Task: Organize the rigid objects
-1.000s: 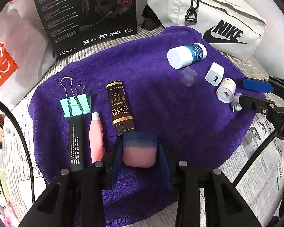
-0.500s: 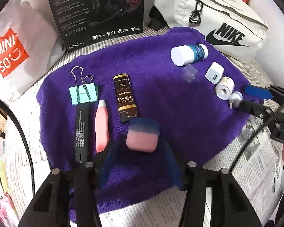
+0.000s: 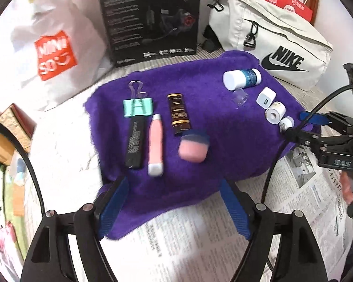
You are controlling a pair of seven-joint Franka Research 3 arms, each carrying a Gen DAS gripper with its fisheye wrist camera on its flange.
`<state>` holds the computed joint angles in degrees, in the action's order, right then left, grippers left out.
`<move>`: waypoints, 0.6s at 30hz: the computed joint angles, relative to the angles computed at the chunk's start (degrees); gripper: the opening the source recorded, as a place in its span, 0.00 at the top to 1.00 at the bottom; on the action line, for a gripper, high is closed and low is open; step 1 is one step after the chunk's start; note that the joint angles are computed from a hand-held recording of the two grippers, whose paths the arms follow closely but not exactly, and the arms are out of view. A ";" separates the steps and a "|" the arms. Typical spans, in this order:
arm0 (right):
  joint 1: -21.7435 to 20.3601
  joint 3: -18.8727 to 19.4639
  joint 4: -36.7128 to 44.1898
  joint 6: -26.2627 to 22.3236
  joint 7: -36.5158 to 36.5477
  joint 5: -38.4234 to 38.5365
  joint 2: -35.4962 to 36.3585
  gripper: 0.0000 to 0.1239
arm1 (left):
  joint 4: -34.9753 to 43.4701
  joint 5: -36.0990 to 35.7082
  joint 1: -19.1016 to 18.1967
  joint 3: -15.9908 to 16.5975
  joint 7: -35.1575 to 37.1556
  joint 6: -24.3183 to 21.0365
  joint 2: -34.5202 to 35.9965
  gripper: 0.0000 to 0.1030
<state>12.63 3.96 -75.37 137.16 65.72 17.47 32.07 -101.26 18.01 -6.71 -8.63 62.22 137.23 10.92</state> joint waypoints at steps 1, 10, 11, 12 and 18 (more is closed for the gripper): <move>0.05 0.03 -0.94 0.20 -0.11 0.01 -0.84 0.28 | -1.00 1.52 -0.42 0.27 -1.76 0.17 -1.01 0.19; 0.45 0.05 -14.36 3.93 -0.61 1.23 -11.97 0.18 | -7.76 7.06 -1.01 -0.40 -11.79 2.55 -8.88 0.04; 0.49 -0.01 -15.73 4.17 -0.56 1.34 -13.22 0.18 | -8.20 8.26 -1.16 -0.63 -13.20 2.37 -9.61 0.03; 0.63 -0.17 -17.53 4.82 -0.27 1.25 -14.80 0.18 | -8.43 8.68 -1.24 -0.84 -13.79 2.09 -10.11 0.03; 0.77 -0.58 -25.39 7.75 1.39 2.18 -22.23 0.17 | -9.90 8.61 -1.84 -2.11 -16.03 1.11 -13.36 0.03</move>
